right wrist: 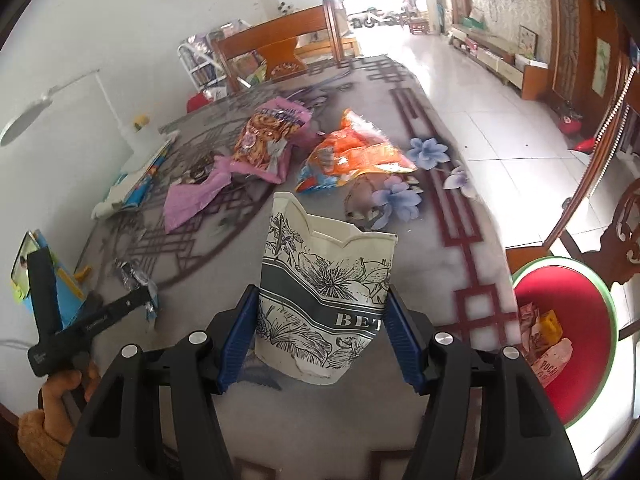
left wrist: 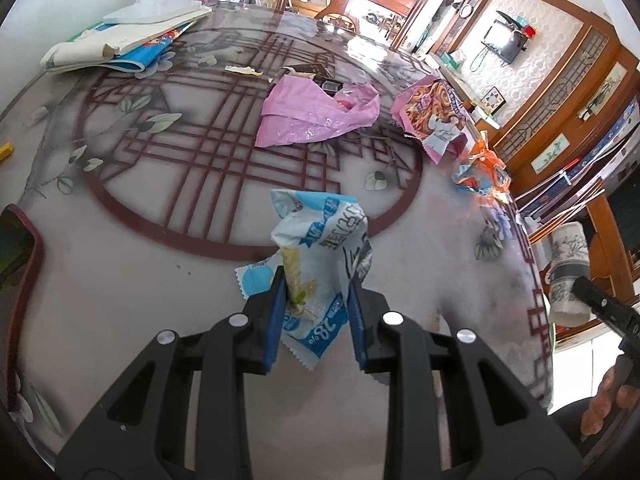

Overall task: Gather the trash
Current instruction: 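Carry the snack bag and paper cup over the red bin with both tools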

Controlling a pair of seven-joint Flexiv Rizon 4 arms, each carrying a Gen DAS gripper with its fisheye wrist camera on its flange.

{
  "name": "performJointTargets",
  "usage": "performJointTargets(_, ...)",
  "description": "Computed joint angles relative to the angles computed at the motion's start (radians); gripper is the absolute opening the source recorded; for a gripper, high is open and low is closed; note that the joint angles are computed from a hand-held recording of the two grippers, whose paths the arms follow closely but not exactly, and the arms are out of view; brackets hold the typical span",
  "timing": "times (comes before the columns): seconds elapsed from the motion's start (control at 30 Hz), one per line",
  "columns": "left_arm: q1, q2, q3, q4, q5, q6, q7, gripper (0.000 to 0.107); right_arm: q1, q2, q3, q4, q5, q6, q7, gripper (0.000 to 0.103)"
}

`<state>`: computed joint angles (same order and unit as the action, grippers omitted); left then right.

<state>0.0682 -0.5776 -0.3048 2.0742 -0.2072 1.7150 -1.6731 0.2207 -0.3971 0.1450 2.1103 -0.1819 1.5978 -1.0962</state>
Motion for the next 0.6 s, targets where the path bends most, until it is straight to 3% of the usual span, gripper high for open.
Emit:
performJointTargets(0.23, -0.096, 0.007, 0.102, -0.015, -0.002, -0.012, 0.002, 0.026, 0.041, 0.015, -0.075, 0.031, -0.014, 0.041, 0.035, 0.060)
performJointTargets(0.43, -0.174, 0.024, 0.176, -0.020, -0.014, -0.029, -0.008, 0.026, -0.027, 0.017, -0.023, 0.036, 0.005, 0.049, 0.022, 0.060)
performJointTargets(0.6, -0.214, 0.037, 0.185, -0.012, -0.022, -0.002, -0.035, 0.026, -0.085, 0.019, 0.031, 0.038, 0.026, 0.054, -0.001, 0.060)
